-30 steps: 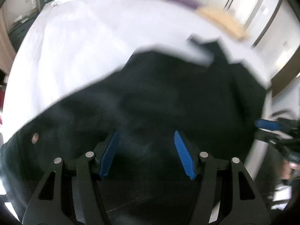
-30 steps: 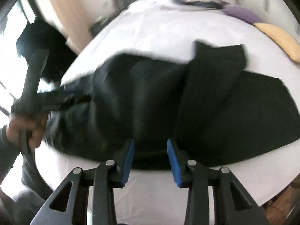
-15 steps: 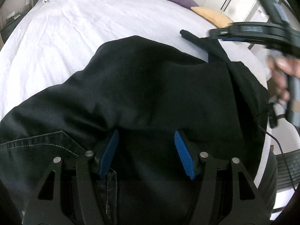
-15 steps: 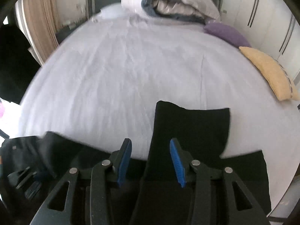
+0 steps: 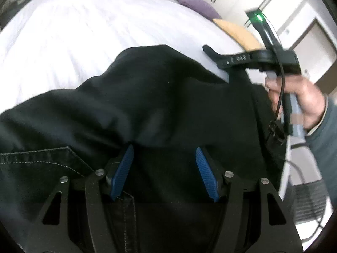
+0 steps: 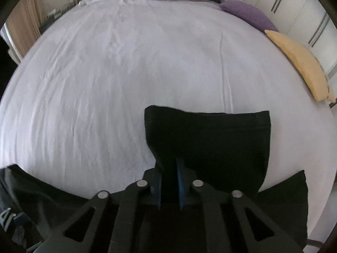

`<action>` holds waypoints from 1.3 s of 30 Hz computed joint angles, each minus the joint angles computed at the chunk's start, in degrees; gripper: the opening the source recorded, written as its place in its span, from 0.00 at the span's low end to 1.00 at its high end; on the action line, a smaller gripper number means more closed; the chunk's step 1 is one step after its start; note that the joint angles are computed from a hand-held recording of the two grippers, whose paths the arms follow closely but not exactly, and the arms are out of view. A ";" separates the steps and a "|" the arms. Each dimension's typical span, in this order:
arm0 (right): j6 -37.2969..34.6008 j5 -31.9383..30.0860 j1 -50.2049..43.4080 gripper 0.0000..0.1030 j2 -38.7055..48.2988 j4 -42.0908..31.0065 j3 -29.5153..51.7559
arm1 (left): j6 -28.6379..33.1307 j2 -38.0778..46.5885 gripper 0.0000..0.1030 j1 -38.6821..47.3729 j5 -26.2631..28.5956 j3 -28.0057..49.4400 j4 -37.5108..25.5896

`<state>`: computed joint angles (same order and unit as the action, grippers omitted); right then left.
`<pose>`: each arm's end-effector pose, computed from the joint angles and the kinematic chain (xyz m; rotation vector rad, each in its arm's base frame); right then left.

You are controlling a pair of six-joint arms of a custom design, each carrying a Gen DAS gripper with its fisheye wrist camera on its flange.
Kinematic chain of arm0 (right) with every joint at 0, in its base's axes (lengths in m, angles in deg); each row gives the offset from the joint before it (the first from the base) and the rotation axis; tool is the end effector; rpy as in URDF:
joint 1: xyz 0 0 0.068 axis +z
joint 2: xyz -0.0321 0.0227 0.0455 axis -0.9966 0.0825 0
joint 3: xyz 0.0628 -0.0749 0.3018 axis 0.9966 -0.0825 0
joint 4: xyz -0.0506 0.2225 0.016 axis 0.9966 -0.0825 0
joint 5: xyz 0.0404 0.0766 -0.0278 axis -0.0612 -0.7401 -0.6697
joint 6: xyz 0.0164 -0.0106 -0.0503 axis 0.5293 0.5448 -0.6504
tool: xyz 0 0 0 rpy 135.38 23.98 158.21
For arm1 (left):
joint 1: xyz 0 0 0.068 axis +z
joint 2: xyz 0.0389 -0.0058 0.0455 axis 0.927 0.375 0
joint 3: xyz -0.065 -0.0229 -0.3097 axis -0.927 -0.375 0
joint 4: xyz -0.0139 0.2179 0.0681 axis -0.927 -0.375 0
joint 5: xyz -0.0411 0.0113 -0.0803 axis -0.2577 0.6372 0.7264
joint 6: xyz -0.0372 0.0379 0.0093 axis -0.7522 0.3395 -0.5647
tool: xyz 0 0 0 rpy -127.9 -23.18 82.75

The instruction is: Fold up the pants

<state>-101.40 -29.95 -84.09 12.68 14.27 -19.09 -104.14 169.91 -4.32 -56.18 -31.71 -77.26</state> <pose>0.2573 0.0059 0.2225 -0.4014 2.6839 -0.0482 0.0724 -0.1838 0.1911 -0.1200 2.5424 -0.5983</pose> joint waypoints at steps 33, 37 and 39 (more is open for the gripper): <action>-15.61 -53.29 -75.87 0.05 17.23 -17.66 7.98 | -2.92 -0.32 0.12 2.50 3.60 -1.18 7.41; -17.03 -56.06 -79.13 0.05 19.98 -22.57 10.41 | -3.70 1.52 0.12 1.57 2.40 1.70 4.26; -17.91 -57.64 -80.86 0.05 20.91 -25.73 12.06 | -4.04 2.10 0.13 0.94 1.90 2.49 3.57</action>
<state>-119.31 -87.58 -164.95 33.59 -11.47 -7.02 -108.18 172.01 -3.38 -54.29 -29.23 -73.69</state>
